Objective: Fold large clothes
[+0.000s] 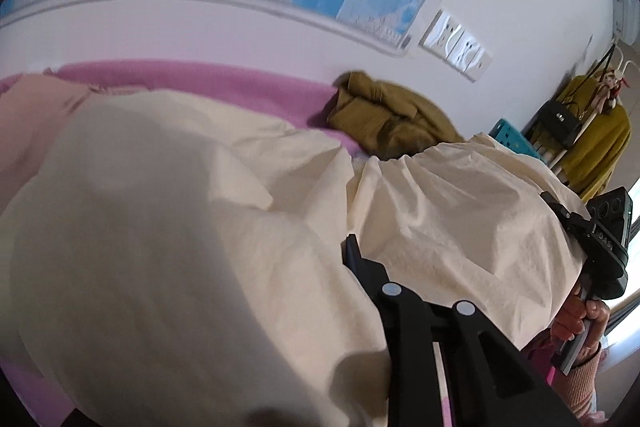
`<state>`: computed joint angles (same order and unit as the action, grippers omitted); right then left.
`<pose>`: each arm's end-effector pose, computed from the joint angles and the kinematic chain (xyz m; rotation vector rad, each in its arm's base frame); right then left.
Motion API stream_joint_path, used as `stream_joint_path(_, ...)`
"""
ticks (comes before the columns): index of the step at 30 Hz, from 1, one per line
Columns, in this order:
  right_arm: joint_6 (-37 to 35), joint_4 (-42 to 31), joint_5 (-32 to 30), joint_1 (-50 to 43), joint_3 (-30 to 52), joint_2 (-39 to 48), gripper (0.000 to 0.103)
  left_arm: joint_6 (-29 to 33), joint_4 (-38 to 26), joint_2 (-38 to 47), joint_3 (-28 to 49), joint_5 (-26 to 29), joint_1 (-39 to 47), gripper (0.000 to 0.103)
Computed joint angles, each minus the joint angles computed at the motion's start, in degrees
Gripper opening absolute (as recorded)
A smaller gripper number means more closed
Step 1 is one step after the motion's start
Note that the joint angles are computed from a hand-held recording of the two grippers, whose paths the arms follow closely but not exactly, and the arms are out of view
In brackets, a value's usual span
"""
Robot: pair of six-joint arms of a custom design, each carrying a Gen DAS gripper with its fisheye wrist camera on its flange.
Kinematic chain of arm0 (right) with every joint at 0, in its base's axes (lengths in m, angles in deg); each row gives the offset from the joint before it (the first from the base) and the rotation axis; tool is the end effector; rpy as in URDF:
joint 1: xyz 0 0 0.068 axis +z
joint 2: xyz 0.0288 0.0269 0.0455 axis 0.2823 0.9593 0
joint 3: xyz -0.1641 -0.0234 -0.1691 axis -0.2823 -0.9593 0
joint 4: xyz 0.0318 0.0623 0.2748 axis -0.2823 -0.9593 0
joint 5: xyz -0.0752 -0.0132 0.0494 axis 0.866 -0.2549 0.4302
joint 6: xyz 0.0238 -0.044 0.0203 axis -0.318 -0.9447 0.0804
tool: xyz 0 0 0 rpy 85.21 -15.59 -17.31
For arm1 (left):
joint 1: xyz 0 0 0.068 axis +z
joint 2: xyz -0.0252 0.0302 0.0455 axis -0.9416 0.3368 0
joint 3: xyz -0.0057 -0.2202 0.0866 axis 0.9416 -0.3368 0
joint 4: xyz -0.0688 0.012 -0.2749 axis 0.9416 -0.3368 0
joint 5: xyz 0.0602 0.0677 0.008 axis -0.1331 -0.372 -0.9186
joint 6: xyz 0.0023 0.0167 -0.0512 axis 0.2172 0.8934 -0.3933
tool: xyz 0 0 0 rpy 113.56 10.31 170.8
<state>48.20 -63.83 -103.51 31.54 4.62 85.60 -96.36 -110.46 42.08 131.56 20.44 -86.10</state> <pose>0.1971 0.0651 0.2284 0.2313 2.1701 0.8895 0.2623 -0.0836 0.2280 0.0447 2.3926 -0.6068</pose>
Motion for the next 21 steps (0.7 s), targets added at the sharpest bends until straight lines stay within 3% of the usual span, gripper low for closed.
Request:
stream_joint_path(9, -1.0, 6.1, 2.3, 5.2, 10.2, 11.7, 0.014, 3.4, -4.2, -5.9, 4.0, -0.8, 4.4, 0.019)
stream_joint_path(21, -1.4, 15.8, -0.3, 9.7, 25.5, 33.3, 0.014, 11.1, -8.3, -9.5, 8.9, 0.2, 16.3, 0.018)
